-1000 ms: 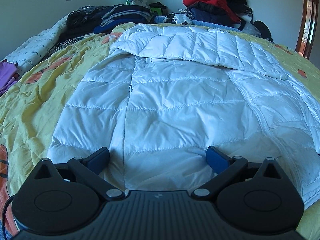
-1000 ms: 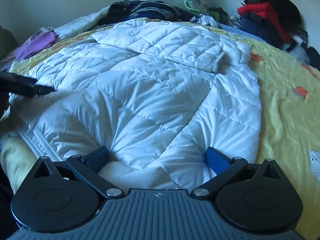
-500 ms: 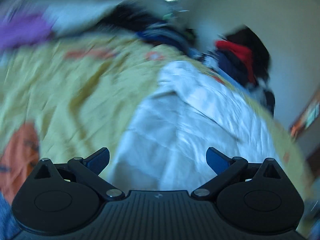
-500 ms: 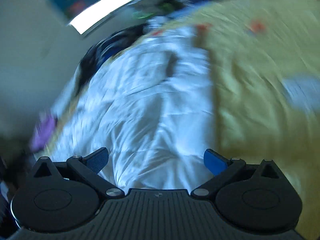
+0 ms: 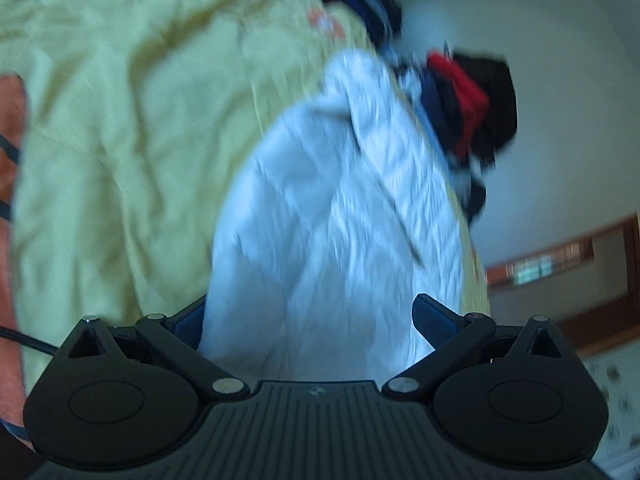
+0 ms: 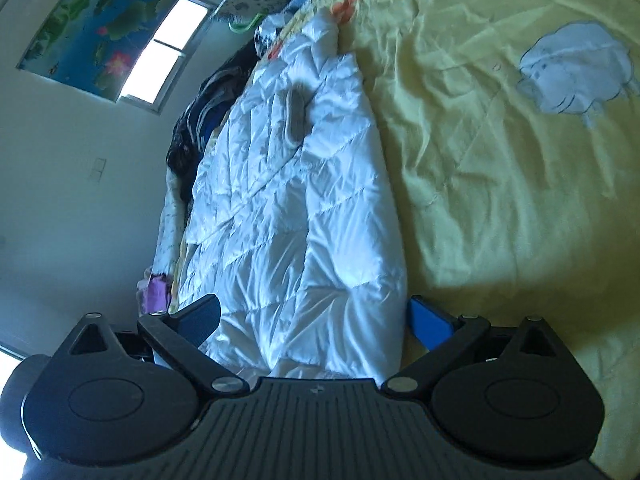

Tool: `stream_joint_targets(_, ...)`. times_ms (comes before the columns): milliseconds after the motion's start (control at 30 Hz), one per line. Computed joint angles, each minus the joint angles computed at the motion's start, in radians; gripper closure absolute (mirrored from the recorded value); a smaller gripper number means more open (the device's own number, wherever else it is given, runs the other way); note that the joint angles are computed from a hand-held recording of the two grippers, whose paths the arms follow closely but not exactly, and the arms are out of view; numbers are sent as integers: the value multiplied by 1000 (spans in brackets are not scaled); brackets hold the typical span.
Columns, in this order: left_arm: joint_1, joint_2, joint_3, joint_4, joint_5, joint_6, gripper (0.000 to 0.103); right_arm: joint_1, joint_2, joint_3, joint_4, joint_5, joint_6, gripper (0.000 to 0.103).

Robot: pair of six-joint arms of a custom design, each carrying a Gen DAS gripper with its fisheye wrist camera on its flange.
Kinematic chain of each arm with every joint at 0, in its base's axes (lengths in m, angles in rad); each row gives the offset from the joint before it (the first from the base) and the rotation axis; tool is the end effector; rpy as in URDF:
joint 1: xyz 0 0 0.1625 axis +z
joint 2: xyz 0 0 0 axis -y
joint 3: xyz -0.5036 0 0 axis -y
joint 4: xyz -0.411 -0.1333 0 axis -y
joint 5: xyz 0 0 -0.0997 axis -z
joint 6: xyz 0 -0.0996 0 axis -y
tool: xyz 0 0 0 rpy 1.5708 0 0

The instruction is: Fold small clothes

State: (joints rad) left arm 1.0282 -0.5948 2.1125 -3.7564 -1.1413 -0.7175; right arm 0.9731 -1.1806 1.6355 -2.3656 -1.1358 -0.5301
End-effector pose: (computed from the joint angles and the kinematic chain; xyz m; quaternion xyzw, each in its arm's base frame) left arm -0.1463 -0.5812 0.0249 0.1502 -0.9134 0.3774 0.0260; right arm -0.2405 -0.6648 0.3957 -0.0040 0.9631 -0.2533 0.0915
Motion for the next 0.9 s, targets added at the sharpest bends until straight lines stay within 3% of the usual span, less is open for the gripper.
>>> stream_joint_targets(133,-14,-28,-31,174,4,41,0,14,0,-25,60,-42,-6,5)
stream_joint_targets(233,-19,-29,-44,211,13,50,2,7,-12,-19,19,-35,34,2)
stream_joint_targets(300,-18,-36,-42,232,12,55,30,1,-14,-21,18,-38,52,3)
stream_joint_targets(367,-15,-47,-39,266,5,52,42,-1,-11,-29,53,-47,47,2)
stream_joint_targets(533,-6,-61,-25,278,-50,79,42,0,5,-50,209,-22,20,7)
stream_joint_targets(600,-2,-66,-19,282,-83,88,42,4,5,-33,209,-16,9,17)
stream_joint_targets(633,-1,-68,-20,297,-86,85,42,0,5,-20,186,2,17,36)
stream_joint_targets(667,1,-68,-21,310,-89,79,42,-8,11,-19,189,27,26,67)
stream_joint_targets(700,2,-66,-20,302,-95,79,42,-12,19,-27,206,33,34,79)
stream_joint_targets(767,-1,-65,-18,296,-87,73,42,-17,32,-27,204,16,61,82)
stream_joint_targets(833,-9,-64,-18,305,-65,72,65,-27,34,-16,201,34,66,85)
stream_joint_targets(867,-16,-67,-21,335,-40,67,86,-32,31,-6,192,48,65,87)
stream_joint_targets(900,-20,-69,-23,354,-26,66,90,-35,27,4,183,64,56,88)
